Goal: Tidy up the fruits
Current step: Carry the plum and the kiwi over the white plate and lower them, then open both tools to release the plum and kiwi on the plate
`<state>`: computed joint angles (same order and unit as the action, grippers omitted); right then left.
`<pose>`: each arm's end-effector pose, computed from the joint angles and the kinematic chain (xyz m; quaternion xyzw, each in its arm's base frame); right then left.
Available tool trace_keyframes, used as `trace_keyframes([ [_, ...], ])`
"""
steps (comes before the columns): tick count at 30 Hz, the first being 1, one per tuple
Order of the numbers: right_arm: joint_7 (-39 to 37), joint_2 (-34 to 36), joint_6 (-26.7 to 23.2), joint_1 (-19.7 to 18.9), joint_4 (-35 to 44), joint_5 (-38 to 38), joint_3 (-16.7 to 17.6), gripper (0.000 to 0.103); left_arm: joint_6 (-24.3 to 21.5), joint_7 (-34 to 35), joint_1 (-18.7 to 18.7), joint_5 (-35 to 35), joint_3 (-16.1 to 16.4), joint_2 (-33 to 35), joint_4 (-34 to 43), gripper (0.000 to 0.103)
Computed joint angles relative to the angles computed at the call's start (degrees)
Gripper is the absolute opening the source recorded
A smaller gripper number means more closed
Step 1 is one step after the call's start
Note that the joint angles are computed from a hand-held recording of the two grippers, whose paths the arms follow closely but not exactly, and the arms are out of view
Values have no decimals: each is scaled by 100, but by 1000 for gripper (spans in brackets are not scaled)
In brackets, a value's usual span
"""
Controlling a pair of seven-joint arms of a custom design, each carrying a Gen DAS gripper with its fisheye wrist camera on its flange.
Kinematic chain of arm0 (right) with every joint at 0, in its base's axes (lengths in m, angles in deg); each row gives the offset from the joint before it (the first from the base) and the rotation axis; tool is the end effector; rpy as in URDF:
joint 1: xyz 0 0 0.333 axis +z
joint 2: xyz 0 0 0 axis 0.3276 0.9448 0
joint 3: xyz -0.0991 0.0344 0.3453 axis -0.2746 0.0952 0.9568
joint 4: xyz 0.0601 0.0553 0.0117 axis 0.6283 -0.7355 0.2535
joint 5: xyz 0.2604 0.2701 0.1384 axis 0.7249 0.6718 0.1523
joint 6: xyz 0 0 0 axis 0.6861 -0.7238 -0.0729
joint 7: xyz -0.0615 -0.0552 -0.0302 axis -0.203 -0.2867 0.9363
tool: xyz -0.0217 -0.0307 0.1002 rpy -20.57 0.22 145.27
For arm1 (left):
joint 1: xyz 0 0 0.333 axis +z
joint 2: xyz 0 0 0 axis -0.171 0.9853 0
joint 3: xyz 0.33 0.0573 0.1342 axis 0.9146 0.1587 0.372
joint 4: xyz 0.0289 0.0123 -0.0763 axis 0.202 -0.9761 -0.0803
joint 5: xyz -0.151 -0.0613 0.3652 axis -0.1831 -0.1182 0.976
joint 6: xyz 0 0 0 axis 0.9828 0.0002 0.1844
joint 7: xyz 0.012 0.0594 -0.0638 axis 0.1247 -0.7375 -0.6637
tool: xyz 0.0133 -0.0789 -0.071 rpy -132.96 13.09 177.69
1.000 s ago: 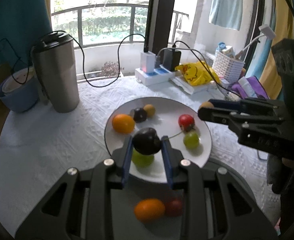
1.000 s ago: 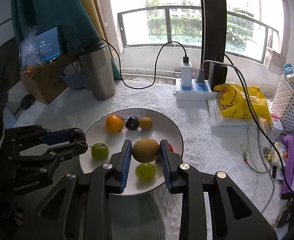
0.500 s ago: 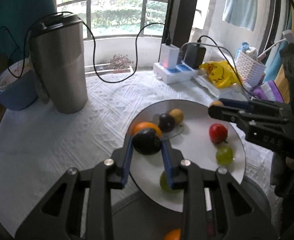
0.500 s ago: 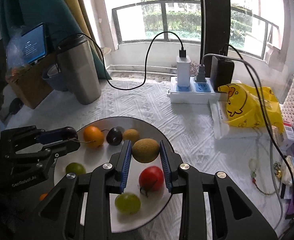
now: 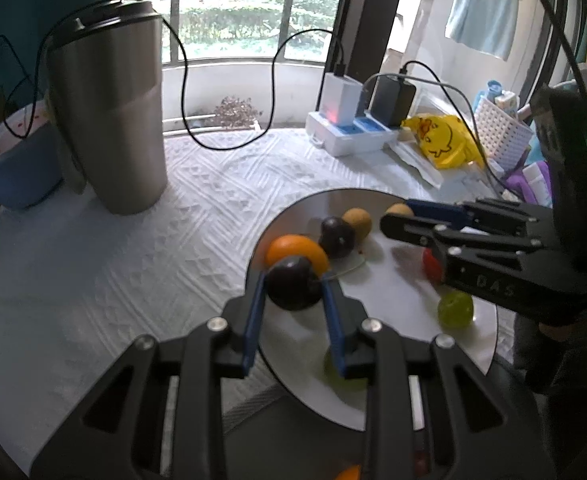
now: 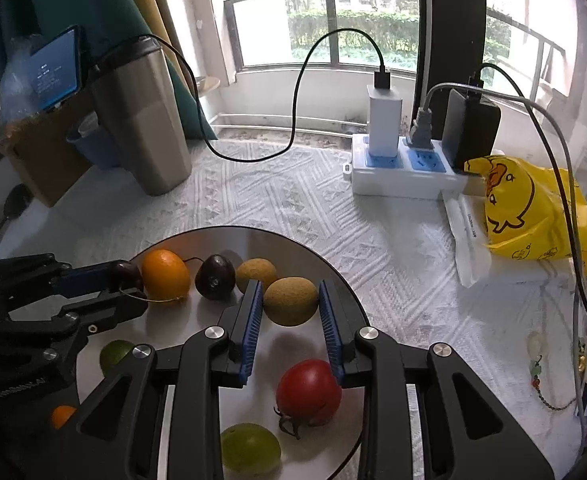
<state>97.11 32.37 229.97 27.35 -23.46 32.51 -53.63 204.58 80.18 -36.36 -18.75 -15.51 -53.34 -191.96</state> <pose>0.6341 0.1470 0.4096 -0.8630 0.3705 -0.0787 0.3343 0.5113 -0.4016 0.4219 -0.7254 0.5836 -0.2877 0.2246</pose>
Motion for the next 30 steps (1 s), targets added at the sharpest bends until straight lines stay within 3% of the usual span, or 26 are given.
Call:
trace_keyframes([
  [12, -122, -218, 70, -20, -134, 194, -1, 31, -144, -172, -25, 109, -29, -128, -49, 32],
  [30, -568, -1315, 48, 198, -1046, 792, -331, 31, -537, -718, -90, 510, -392, -769, -478, 34],
])
